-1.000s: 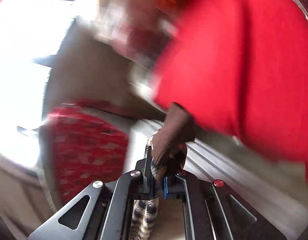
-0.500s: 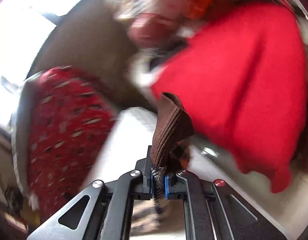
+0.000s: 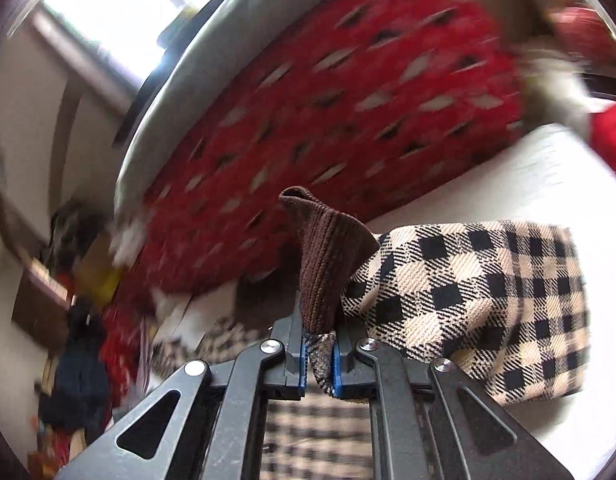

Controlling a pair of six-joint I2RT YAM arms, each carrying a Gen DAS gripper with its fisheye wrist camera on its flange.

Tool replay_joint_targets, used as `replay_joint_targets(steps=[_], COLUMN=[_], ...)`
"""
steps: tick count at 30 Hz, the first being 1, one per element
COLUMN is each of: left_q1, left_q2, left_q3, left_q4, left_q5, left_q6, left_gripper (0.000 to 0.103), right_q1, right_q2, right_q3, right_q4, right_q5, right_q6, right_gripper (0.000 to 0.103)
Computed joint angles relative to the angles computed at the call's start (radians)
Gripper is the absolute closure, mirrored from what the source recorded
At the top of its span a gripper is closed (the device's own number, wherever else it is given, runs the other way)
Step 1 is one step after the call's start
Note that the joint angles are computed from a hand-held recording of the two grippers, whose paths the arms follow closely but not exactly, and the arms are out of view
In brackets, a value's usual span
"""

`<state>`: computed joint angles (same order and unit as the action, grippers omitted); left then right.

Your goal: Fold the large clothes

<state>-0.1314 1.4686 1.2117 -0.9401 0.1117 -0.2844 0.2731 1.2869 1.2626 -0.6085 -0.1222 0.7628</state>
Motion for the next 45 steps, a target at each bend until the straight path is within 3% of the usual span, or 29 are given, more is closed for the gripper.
replay_joint_targets(steps=[6, 12, 14, 15, 17, 21, 24, 25, 28, 31, 32, 33, 34, 36, 41, 43, 45], left_q1=[0.270, 0.423, 0.453, 0.457, 0.451, 0.306, 0.189, 0.156, 0.065, -0.021, -0.030, -0.033, -0.040, -0.040, 0.001, 0.041, 0.088], left_q2=[0.015, 0.023, 0.023, 0.020, 0.015, -0.016, 0.026, 0.047, 0.114, 0.120, 0.127, 0.127, 0.147, 0.172, 0.045, 0.025, 0.020], left_q3=[0.059, 0.105, 0.111, 0.109, 0.101, 0.047, 0.053, 0.058, 0.070, 0.079, 0.093, 0.099, 0.132, 0.196, 0.203, 0.210, 0.217], left_q4=[-0.056, -0.103, -0.114, -0.117, -0.120, -0.086, -0.068, -0.062, -0.043, 0.038, 0.054, 0.067, 0.060, 0.022, 0.052, 0.038, 0.019], left_q5=[0.120, 0.169, 0.184, 0.191, 0.204, 0.195, 0.209, 0.218, 0.237, 0.126, 0.111, 0.104, 0.087, 0.069, -0.035, -0.017, 0.020], left_q6=[0.232, 0.363, 0.386, 0.387, 0.382, 0.256, 0.155, 0.123, 0.006, -0.113, -0.147, -0.166, -0.172, -0.177, -0.169, -0.156, -0.146], left_gripper=[0.014, 0.014, 0.014, 0.014, 0.014, 0.014, 0.014, 0.014, 0.013, 0.014, 0.019, 0.053, 0.099, 0.098, 0.099, 0.099, 0.099], right_q1=[0.325, 0.501, 0.542, 0.552, 0.572, 0.588, 0.575, 0.560, 0.466, 0.364, 0.311, 0.276, 0.241, 0.130, -0.130, -0.205, -0.212], right_q2=[0.269, 0.552, 0.621, 0.648, 0.673, 0.487, 0.269, 0.202, 0.007, -0.156, -0.228, -0.278, -0.329, -0.455, -0.632, -0.659, -0.662], right_q3=[0.204, 0.442, 0.489, 0.505, 0.499, 0.267, 0.065, 0.004, -0.172, -0.307, -0.354, -0.388, -0.420, -0.482, -0.622, -0.697, -0.796], right_q4=[0.000, -0.034, -0.069, -0.087, -0.104, -0.001, -0.003, -0.010, -0.036, -0.043, -0.054, -0.057, -0.060, -0.085, -0.060, 0.008, 0.172], right_q5=[0.126, 0.141, 0.136, 0.116, 0.068, 0.067, 0.195, 0.221, 0.200, 0.153, 0.126, 0.112, 0.100, 0.044, -0.173, -0.293, -0.383], right_q6=[0.055, 0.088, 0.121, 0.132, 0.151, 0.133, 0.144, 0.154, 0.197, 0.228, 0.227, 0.232, 0.238, 0.238, 0.268, 0.306, 0.411], right_gripper=[0.093, 0.090, 0.073, 0.054, 0.052, 0.052, 0.033, 0.033, 0.033, 0.033, 0.033, 0.033, 0.033, 0.033, 0.029, 0.029, 0.029])
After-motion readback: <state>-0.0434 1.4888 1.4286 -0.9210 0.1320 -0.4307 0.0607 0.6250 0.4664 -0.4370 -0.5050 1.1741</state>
